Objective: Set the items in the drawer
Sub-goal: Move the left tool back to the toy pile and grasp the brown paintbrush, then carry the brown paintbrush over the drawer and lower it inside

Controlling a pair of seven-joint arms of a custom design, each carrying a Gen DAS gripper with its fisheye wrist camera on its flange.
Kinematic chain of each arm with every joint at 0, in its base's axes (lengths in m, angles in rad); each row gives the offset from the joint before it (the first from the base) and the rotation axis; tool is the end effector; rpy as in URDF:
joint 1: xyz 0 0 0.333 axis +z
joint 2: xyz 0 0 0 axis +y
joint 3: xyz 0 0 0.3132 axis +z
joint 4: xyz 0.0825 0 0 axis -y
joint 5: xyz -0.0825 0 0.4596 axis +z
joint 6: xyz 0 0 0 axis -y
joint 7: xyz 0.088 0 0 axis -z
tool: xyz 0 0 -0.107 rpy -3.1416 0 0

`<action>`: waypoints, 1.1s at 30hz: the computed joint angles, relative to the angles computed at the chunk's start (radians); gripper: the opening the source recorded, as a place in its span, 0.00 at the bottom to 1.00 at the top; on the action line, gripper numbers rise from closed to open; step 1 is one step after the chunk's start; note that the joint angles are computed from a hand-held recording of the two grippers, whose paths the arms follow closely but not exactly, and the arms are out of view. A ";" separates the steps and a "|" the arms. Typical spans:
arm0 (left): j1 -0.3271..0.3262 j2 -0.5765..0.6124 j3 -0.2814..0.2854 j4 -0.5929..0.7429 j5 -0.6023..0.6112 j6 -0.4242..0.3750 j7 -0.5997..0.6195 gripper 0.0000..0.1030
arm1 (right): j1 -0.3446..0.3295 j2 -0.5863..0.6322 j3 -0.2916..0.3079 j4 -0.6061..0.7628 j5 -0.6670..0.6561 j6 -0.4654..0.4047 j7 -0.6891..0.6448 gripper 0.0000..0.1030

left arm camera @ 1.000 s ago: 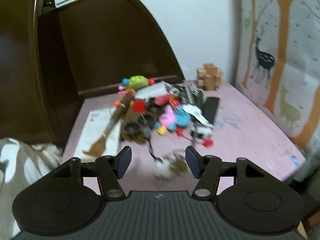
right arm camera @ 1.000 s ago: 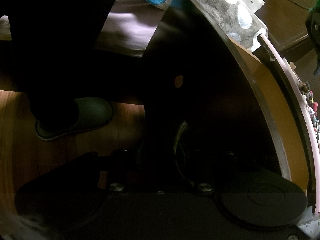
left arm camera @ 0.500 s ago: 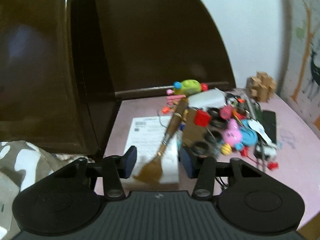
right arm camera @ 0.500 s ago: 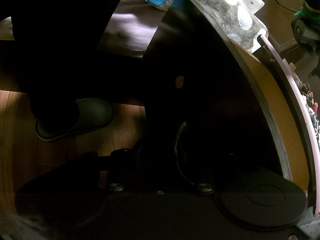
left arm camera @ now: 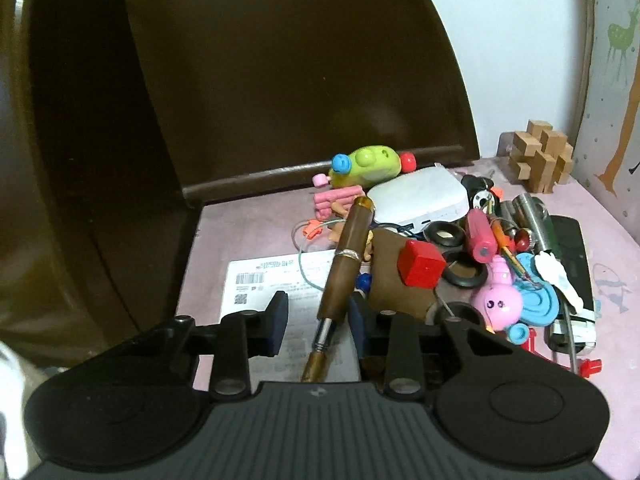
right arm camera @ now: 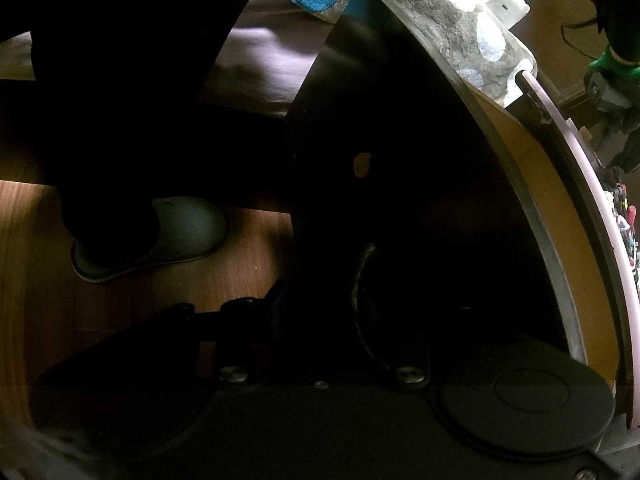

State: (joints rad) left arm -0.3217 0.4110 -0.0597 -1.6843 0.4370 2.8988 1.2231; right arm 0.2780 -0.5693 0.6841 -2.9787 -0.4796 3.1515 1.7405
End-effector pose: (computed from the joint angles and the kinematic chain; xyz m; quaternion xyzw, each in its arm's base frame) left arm 0.7123 -0.3067 0.4137 -0.5061 0.7629 -0.3010 0.2668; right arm 0.2352 0.3195 0.2740 -0.9299 0.1239 -0.2892 0.1906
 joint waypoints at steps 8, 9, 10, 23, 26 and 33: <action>0.043 0.069 -0.066 0.092 -0.133 -0.058 0.152 0.20 | -0.008 -0.002 0.008 -0.004 0.001 0.010 0.000 0.38; 0.043 0.068 -0.066 0.091 -0.139 -0.060 0.159 0.18 | -0.006 0.001 -0.003 -0.005 -0.002 0.014 -0.010 0.38; 0.046 0.063 -0.071 0.085 -0.151 -0.058 0.166 0.16 | -0.004 0.001 -0.005 -0.005 0.000 0.013 -0.014 0.38; 0.039 -0.120 -0.063 -0.128 -0.164 0.024 0.069 0.15 | 0.002 0.001 -0.007 -0.002 0.006 0.000 -0.016 0.38; 0.051 -0.180 -0.083 -0.185 -0.176 0.036 0.069 0.15 | -0.002 0.002 -0.002 0.001 0.004 -0.001 -0.012 0.38; 0.123 -0.328 -0.185 -0.329 -0.444 0.061 0.234 0.15 | -0.008 0.002 0.007 0.004 -0.002 -0.003 -0.002 0.38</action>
